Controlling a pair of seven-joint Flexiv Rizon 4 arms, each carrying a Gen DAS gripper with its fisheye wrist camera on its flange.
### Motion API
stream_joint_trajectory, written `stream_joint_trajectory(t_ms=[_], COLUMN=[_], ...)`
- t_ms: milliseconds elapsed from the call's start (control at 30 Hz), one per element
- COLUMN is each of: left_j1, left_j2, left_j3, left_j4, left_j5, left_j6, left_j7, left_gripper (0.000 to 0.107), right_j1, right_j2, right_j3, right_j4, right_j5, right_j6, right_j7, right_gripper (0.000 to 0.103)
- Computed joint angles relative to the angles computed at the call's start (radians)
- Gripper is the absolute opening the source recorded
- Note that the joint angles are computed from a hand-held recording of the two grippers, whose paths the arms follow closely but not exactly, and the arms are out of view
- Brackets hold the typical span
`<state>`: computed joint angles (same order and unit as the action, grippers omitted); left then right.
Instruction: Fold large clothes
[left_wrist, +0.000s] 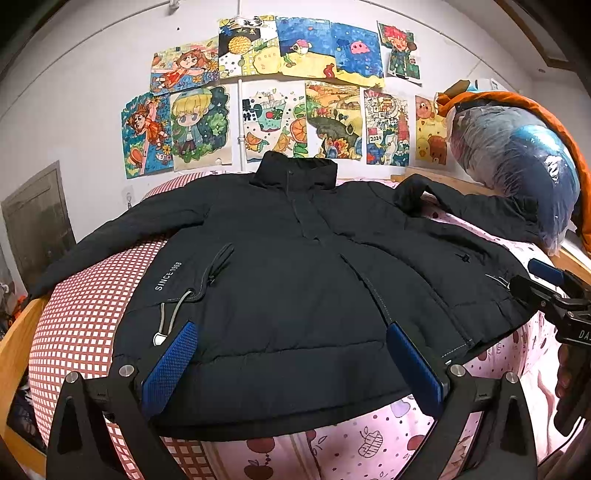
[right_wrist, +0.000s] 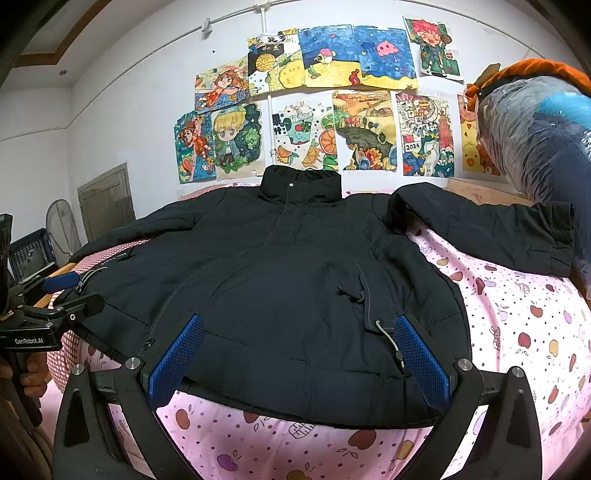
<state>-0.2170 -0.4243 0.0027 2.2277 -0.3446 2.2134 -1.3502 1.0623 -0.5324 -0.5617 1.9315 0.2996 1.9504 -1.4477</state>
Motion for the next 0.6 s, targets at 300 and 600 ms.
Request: stream_joint_trajectory(t_ms=[300,600], left_j1=[-0.057,-0.196], left_j2=[-0.004,0.003], left_j3=[0.039,0.116], left_j4=[-0.007,-0.078], left_j5=[-0.106,-0.370], left_j6=[-0.045,-0.120], left_j7=[0.066,0.234], left_gripper=[0.103,0.103], right_j1=[-0.076,-0.068], right_j2=[0.022,0.111], right_j3=[0.063,-0.059], right_j4=[-0.015,-0.043], right_j5=[-0.060,-0.263], right_j6=[-0.073,-0.311], right_j7=[0.052,0.140], right_gripper=[0.102,0.102])
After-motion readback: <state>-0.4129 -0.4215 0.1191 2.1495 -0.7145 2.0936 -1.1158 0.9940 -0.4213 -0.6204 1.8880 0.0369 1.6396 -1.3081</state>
